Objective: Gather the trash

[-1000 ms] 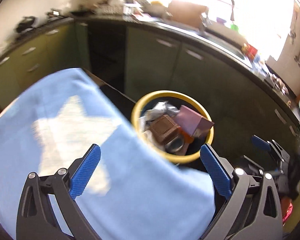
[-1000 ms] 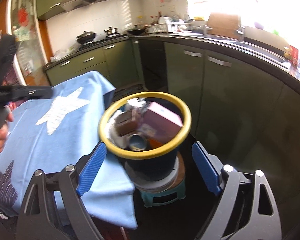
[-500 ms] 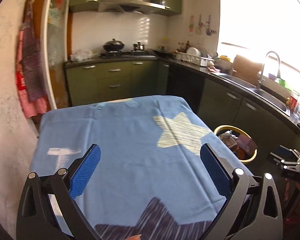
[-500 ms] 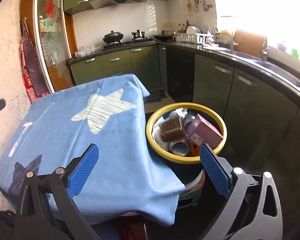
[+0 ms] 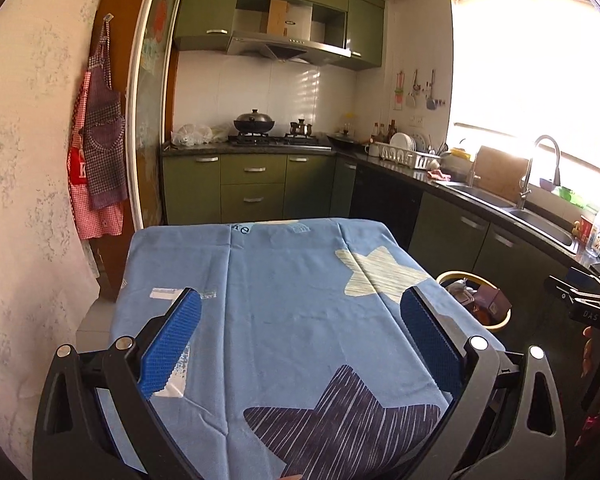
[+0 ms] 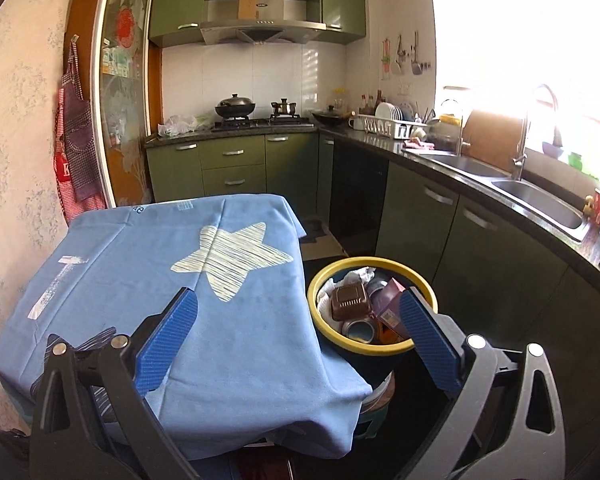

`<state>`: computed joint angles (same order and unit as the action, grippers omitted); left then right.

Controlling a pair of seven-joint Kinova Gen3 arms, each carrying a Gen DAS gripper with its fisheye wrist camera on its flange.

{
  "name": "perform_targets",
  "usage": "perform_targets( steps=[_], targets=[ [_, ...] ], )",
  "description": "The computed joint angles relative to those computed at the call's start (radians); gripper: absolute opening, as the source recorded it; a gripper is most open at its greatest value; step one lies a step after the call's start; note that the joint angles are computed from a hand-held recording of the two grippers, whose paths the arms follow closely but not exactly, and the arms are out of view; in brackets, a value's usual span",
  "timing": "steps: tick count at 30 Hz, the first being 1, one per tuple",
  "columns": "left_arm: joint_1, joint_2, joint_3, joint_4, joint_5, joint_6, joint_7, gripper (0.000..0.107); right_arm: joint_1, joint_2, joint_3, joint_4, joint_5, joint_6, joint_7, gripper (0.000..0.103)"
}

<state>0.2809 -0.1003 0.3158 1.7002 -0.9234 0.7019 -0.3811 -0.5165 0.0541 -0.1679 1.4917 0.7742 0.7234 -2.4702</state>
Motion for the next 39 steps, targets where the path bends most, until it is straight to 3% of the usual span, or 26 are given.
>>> perform_targets(
  steps=[11, 39],
  targets=[
    [-0.008, -0.026, 0.044, -0.004, -0.049, 0.065, 0.035, 0.098, -0.011, -0.006, -0.006, -0.001, 0.032, 0.013, -0.035, 0.096],
    [0.045, 0.009, 0.015, -0.030, -0.063, 0.096, 0.041, 0.098, -0.005, -0.001, -0.002, -0.001, 0.018, 0.008, -0.038, 0.096]
  ],
)
